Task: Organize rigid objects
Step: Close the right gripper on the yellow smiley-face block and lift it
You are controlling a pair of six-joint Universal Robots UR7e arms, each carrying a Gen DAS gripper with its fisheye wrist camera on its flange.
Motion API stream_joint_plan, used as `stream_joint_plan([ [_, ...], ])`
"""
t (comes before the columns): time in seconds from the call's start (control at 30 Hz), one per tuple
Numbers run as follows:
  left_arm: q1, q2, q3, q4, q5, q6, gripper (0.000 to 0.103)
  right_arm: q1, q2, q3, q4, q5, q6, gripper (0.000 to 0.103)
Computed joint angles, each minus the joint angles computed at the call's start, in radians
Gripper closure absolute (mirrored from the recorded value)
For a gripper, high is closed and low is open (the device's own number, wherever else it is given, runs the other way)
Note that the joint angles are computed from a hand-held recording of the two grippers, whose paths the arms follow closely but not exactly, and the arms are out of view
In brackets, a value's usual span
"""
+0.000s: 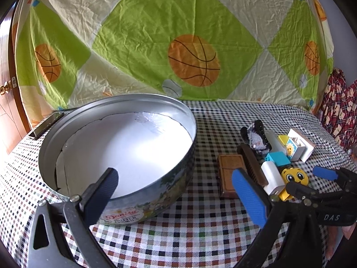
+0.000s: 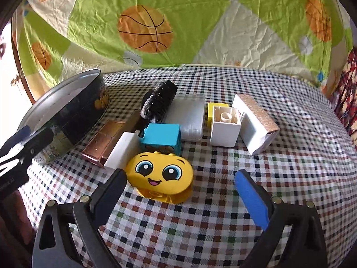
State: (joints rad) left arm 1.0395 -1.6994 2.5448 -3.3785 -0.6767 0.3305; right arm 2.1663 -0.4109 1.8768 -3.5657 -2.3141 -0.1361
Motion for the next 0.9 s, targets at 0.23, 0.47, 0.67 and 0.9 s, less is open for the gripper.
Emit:
stream_joint_plan([
  [0.23, -0.017, 0.013, 0.003, 0.01, 0.012, 0.012, 0.0, -0.032, -0.011, -0.035, 0.146, 0.057, 0.036, 0.021],
  [0.47, -0.049, 0.031, 0.016, 0.008, 0.015, 0.029, 0.0, -0.043, -0.026, 0.011, 0.052, 0.106, 0.021, 0.048],
  [0.67, -0.088, 0.037, 0.015, 0.085, -0.004, -0.004, 0.001, -0.03, -0.017, 0.031, -0.049, 0.052, -0.03, 0.048],
  [0.9, -0.118, 0.091, -0.002, 0.162, -0.021, -0.054, 0.005, -0.053, -0.041, 0.084, -0.157, 0.012, -0.046, 0.048],
])
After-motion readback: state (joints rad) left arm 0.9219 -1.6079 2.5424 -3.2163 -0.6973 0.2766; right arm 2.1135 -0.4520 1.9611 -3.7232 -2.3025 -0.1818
